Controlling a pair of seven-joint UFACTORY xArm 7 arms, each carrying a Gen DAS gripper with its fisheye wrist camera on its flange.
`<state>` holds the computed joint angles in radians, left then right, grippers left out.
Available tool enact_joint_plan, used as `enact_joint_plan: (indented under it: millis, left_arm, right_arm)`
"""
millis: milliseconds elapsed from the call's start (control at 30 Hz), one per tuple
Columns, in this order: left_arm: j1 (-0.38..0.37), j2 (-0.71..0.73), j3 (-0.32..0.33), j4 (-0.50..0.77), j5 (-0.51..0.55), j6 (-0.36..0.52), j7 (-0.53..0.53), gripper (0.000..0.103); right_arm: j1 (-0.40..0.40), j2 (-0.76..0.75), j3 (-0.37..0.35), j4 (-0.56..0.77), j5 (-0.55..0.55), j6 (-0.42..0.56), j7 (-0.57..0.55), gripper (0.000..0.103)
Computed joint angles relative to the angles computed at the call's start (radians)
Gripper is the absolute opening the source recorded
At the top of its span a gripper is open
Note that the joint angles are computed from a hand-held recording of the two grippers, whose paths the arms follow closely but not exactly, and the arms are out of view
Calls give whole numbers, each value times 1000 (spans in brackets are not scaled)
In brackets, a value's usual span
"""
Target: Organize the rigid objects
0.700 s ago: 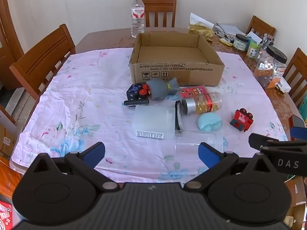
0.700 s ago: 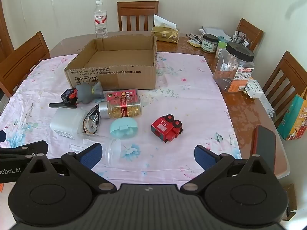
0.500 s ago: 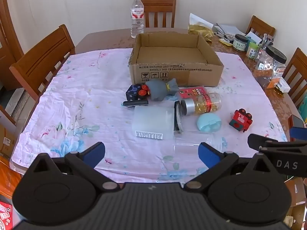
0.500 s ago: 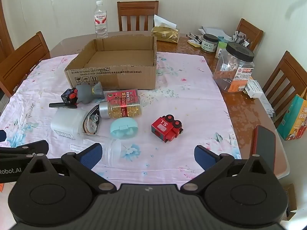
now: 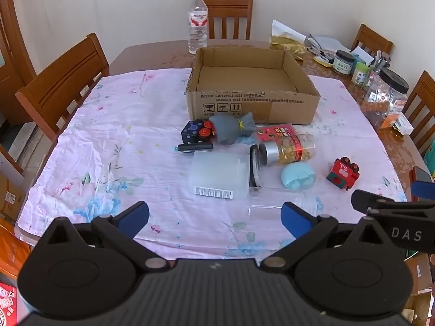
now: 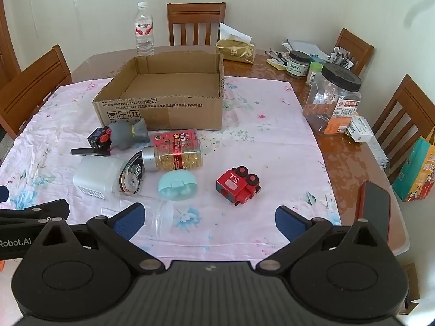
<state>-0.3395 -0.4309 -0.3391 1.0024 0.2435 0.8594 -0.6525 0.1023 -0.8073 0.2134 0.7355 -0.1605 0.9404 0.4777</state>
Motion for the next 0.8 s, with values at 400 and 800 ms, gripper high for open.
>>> enact_joint_plan:
  millis: [400, 800]
  left_arm:
    - [1, -5, 2, 0, -2, 0, 4, 102]
    - [3, -4, 1, 4, -5, -2, 5, 102]
  right_arm:
    - [3, 5, 4, 8, -5, 0, 8, 103]
    - [2, 4, 7, 14, -9, 1, 14, 103]
